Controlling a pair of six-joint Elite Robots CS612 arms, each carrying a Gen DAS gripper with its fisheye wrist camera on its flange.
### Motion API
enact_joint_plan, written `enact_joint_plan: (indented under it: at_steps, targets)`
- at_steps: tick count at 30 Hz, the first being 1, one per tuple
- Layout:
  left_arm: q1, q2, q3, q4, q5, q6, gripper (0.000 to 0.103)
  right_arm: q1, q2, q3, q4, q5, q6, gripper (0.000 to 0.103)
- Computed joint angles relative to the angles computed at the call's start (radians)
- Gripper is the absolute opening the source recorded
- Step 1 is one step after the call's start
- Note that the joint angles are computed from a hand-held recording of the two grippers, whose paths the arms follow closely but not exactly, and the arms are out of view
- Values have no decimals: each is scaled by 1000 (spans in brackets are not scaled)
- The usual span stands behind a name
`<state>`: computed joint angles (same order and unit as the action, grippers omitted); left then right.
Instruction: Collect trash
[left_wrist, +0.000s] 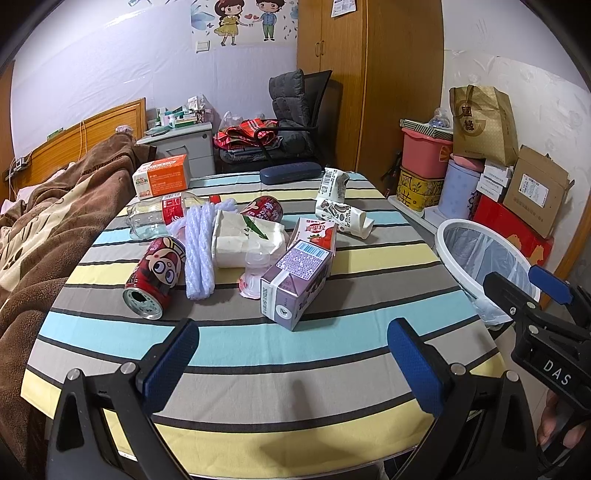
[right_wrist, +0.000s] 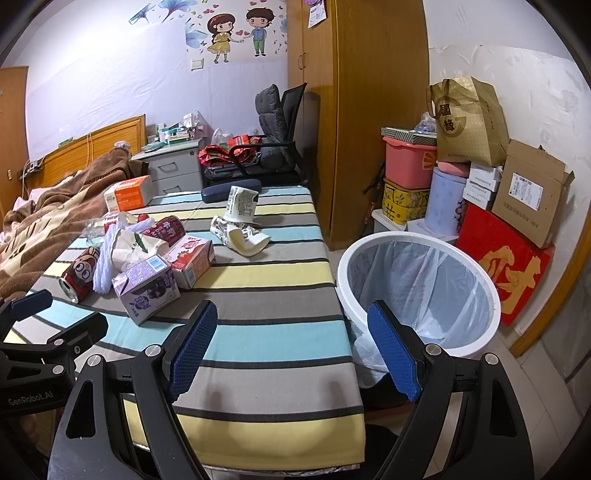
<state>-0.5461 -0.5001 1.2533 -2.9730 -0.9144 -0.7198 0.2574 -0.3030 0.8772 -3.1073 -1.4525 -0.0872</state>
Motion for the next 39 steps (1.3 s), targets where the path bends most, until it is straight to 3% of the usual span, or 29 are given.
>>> enact_joint_plan:
  at_steps: [15,21,30,34,39]
  targets:
    - [3,-3,2,-1,-10,-1,103,0,4,-6,0,-3,0,85]
    - [22,-12,31,-66,-78,10,103,-2,15,-31,38,25,2,85]
    - [59,-29,74,-68,-78,-2,102,8,69,-144,161,145,-4,85]
    - [83,-27,73,-46,-101,-2,97,13,91,-198,245,221,5,85]
    - [113,-20,70,-52,-134,-15,90,29,114,-249,297,246,2,85]
